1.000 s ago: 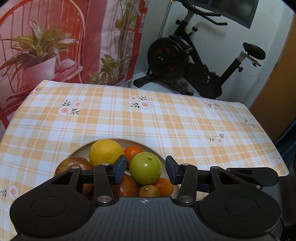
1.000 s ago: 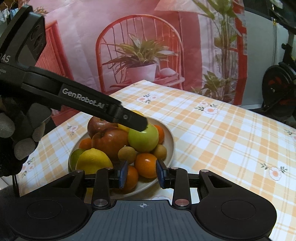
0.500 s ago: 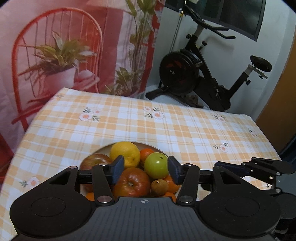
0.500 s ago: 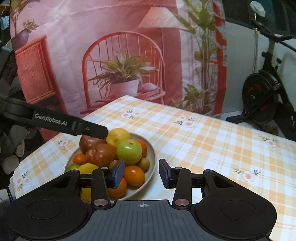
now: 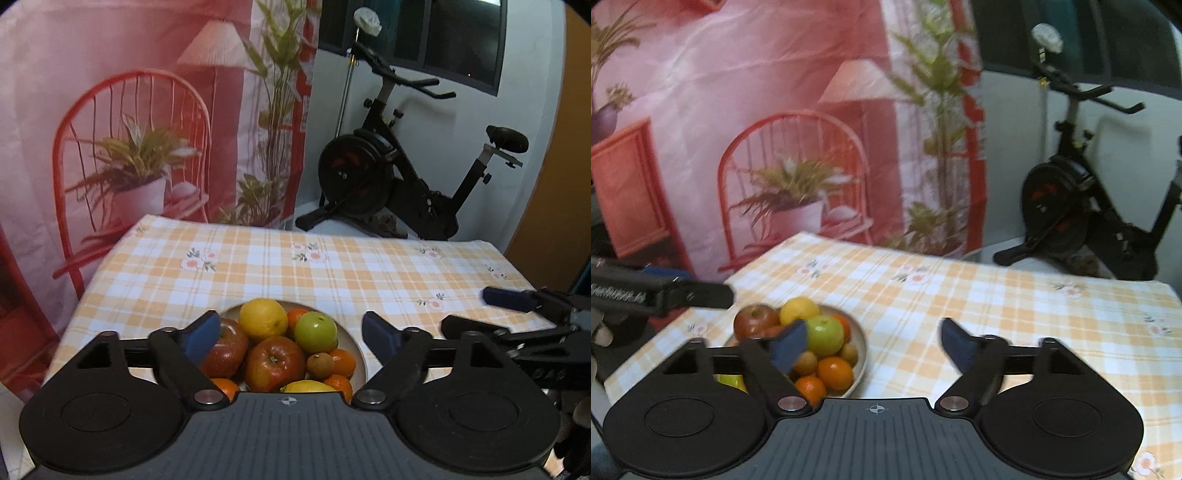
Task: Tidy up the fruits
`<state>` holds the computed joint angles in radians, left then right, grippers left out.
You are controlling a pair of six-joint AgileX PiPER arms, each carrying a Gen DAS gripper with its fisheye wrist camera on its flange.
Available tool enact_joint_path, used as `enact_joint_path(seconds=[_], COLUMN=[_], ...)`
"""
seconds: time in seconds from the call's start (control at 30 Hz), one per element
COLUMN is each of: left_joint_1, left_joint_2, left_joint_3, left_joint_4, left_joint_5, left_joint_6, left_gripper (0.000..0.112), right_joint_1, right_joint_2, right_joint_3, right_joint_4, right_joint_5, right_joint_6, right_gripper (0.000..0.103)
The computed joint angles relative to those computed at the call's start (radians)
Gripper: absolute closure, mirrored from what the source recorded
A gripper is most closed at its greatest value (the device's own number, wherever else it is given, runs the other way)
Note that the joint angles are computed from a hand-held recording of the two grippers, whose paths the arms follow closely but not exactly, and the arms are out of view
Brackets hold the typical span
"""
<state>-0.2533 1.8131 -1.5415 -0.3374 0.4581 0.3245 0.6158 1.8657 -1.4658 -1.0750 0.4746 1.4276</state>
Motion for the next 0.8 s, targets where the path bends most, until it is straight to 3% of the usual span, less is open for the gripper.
enact_joint_path(seconds=[0.1,0.2,0.57,0.8], left_joint_1=[-0.003,-0.004,-0.075,-0.116], left_joint_2=[-0.036,-0.067,-0.216,-0.301], left_joint_3=[0.023,0.052,0.133,0.145], left_joint_4=[0.005,-0.041,0.119,0.198], left_joint_5=[-0.001,-0.016,-0.107,-0.107], left_joint_6=[-0.007,0.045,-0.149,-0.26], left_gripper=[0.009,0.009,0.009,0.009], right_joint_1=[0.009,0.012,0.068,0.117], right_joint_2=[-0.049,-0.094,-0.202,-0.273], right_joint_3=[0.038,0.062,0.073,0.064], right_joint_4=[-0.073,-0.077,-0.043,-0.039], right_joint_5=[0.023,0.054,0.239,0.323], right_joint_6=[0.091,0.124,0.105,0.085], right_gripper=[0.003,0.001,0.0,0.0])
